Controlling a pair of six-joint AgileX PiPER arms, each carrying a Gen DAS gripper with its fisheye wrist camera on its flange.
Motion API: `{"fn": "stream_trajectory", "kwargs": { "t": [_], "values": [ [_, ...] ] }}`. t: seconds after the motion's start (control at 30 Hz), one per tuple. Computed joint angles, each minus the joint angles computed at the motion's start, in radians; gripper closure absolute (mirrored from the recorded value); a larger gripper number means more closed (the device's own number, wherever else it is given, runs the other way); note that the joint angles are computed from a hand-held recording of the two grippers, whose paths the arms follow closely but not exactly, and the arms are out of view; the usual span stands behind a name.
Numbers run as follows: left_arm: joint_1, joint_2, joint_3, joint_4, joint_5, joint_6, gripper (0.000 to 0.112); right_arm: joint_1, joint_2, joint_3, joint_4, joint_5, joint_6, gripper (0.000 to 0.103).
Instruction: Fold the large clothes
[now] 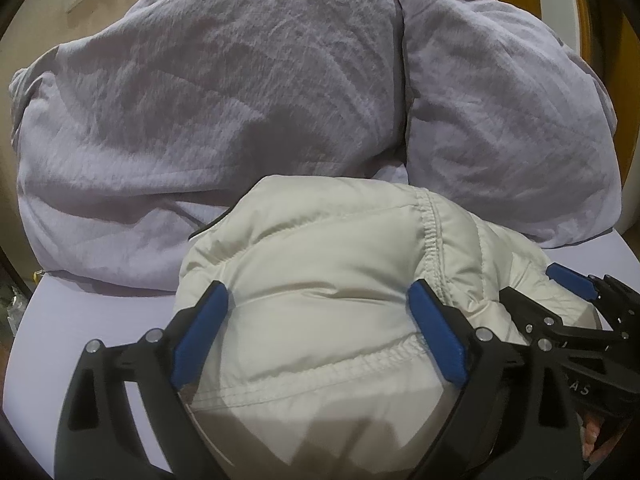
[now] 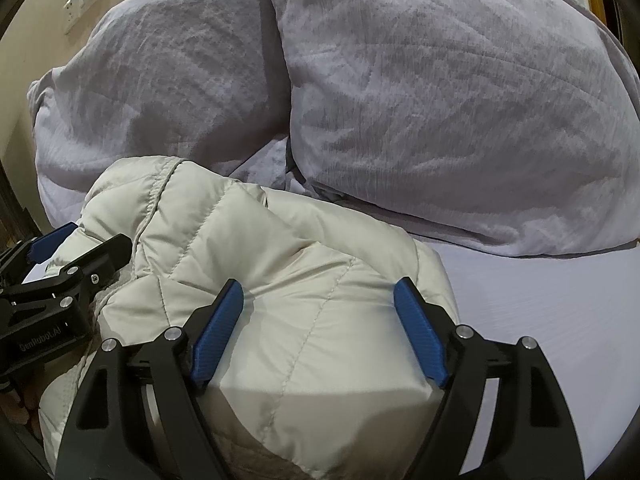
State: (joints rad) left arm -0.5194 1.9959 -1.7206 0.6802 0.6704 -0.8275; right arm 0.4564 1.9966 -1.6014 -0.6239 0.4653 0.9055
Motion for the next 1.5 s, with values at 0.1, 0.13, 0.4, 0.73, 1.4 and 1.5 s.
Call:
{"fn": "stream_trajectory", "kwargs": {
  "t": [0.1,0.13,0.4,0.73,1.4,1.5],
  "values": [
    [0.000,0.011,-0.030,-0.021,0.025,0.030,0.020,0.000,0.020,-0.055,0.063,0.051,-0.075,0.023],
    [0.001,0.013,-0.045,-0.038,0.039,0.054,0.020,0.002,0.020,-0.071,0.079,0.078,-0.095,0.022],
    [-0.030,-0.205,0.135,-0.114,0.062,0.043,0.020,0.083,-0.179,0.076,0.045,0.180,-0.018,0.009],
    [-0.236,-0.599,0.492,0.018,0.158,-0.162,0.014,0.297,-0.518,0.386,-0.020,0.312,0.163,0.005],
    [-0.677,-0.854,0.728,0.135,0.431,-0.605,0.014,0.747,-0.685,0.566,-0.229,0.596,0.643,0.005],
    [-0.702,-0.864,0.734,0.158,0.444,-0.636,0.014,0.750,-0.686,0.572,-0.223,0.588,0.653,0.005]
  ]
}}
